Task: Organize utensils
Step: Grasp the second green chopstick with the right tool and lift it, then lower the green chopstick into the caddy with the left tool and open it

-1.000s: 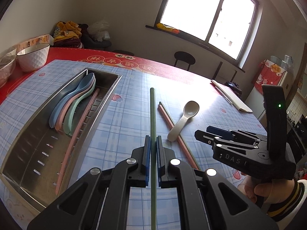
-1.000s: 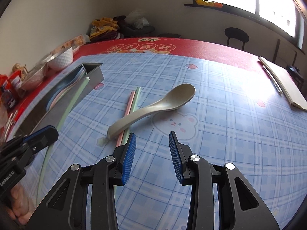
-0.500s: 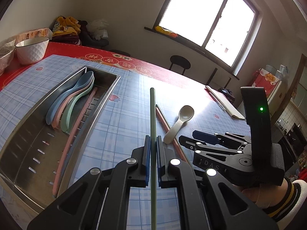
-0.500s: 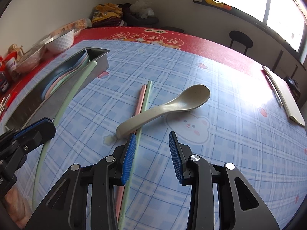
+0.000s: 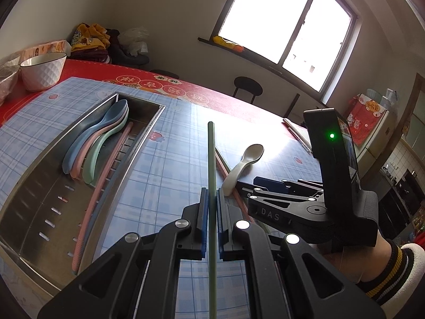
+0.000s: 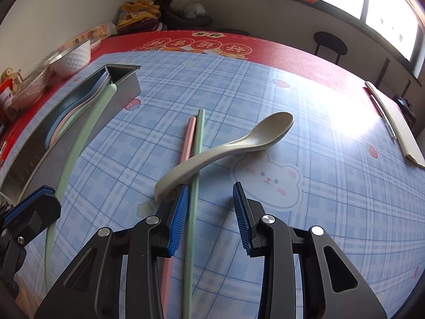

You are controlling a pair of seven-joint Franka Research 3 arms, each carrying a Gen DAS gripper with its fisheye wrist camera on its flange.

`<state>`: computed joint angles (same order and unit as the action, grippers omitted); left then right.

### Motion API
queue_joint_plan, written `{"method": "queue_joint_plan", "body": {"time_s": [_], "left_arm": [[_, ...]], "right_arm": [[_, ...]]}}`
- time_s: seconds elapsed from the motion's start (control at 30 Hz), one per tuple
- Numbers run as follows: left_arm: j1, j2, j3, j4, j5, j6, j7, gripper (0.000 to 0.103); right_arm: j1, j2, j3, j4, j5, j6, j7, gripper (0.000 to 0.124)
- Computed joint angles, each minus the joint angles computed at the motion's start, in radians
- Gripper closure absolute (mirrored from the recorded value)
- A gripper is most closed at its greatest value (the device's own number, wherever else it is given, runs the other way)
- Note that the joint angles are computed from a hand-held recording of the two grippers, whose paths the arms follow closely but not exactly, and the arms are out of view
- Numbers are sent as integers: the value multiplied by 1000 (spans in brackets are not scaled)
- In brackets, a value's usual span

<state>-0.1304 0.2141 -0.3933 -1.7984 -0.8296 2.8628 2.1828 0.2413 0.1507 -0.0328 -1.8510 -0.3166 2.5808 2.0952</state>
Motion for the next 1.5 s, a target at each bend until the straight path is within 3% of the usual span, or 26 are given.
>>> {"method": "queue_joint_plan", "body": {"time_s": [0.1,0.33,0.63,1.1,1.3,1.5], "left_arm": [[-1,2,2,1,6,-2,-9,97],[0,2,0,1,19,-2,-18,97],[0,4,-1,2,36,-3,-30,97],[4,2,-6,-2,28,4,-20,97],[8,1,-12,-3,6,8,-1,97],[23,1,-22,10,-87,-32,84,97]], "right_arm": [[-4,8,5,8,30,10,-29,106],[-24,-23,16,-44,149,52,-98,116],[-64,-117,40,-179,439,119,-217,118],[-120,-311,66,-428,384,214,-60,117],[-99,-343,53,-494,526,368,-125,117],[15,-275,-4,-430,822,482,-352,117]]}}
